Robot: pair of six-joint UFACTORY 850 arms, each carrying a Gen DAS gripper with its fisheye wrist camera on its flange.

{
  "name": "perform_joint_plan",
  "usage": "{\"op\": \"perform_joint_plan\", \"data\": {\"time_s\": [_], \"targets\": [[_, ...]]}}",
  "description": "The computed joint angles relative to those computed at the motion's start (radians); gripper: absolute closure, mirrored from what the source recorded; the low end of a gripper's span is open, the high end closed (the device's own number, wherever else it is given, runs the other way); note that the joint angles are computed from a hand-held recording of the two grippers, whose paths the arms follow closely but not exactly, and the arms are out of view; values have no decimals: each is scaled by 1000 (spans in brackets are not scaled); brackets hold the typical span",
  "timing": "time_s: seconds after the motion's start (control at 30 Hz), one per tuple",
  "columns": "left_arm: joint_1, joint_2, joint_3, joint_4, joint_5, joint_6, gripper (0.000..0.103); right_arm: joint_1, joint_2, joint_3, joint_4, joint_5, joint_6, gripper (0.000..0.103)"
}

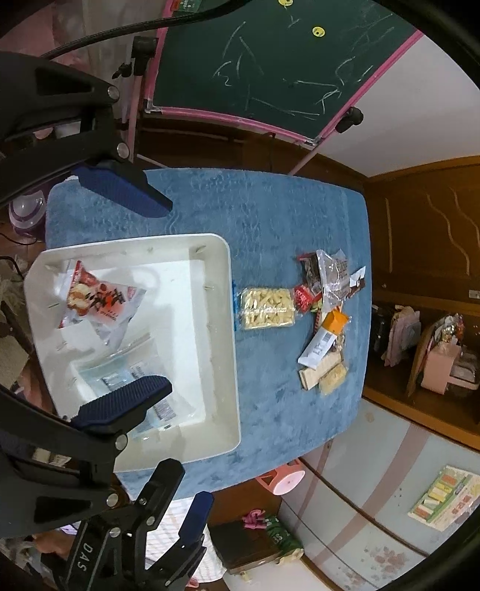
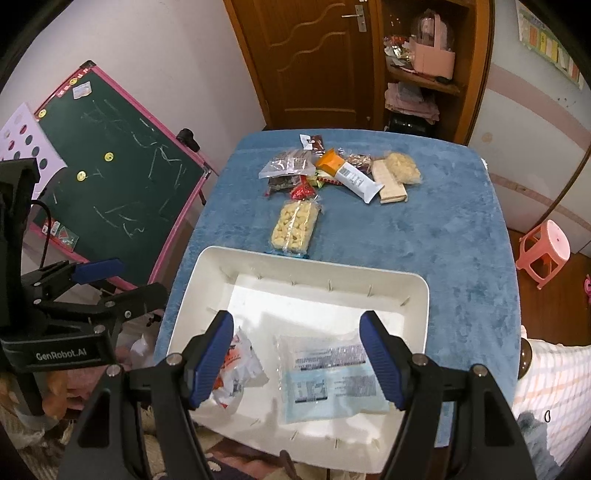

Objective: Organize snacks
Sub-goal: 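Grasp the clear bag of yellow puffs with left tool while right tool grasps blue foil candy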

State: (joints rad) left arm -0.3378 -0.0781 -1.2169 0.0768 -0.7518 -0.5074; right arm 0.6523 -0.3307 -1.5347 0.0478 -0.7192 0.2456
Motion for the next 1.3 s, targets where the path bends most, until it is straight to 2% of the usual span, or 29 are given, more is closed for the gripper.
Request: {"op": "perform_joint_plan", "data": {"time_s": [0.2,0.4,0.6,0.73,1.0,1.03,1.07,1.1,1.17,1.3], "targets": [[39,-150,-134,-23,-18,51,16,-40,-97,-102,12,-17,-18,32],[69,-354,-300,-65,-29,97,16,-95,-247,-258,8,-43,-3,32],[84,-572,-495,-103,-121,133,16,-141,-377,-384,43,-90,-34,32],[91,-676,-597,-128,-179,145,16,-160,-438,-438,87,-135,-83,32],[100,-792,-714,-197,-240,163,16,-169,-515,-516,127,-203,-136,32],[97,-803,-725,-186,-247,160,19,-168,-520,-523,125,-209,-135,32],[94,-813,-735,-176,-256,160,36,-165,-524,-528,124,-214,-136,32],[95,-825,-747,-190,-270,181,42,-162,-526,-534,121,-219,-136,32],[99,-826,-749,-208,-266,198,42,-157,-532,-544,124,-230,-138,32],[104,-766,-685,-169,-207,208,43,-145,-571,-607,151,-282,-141,32]]}}
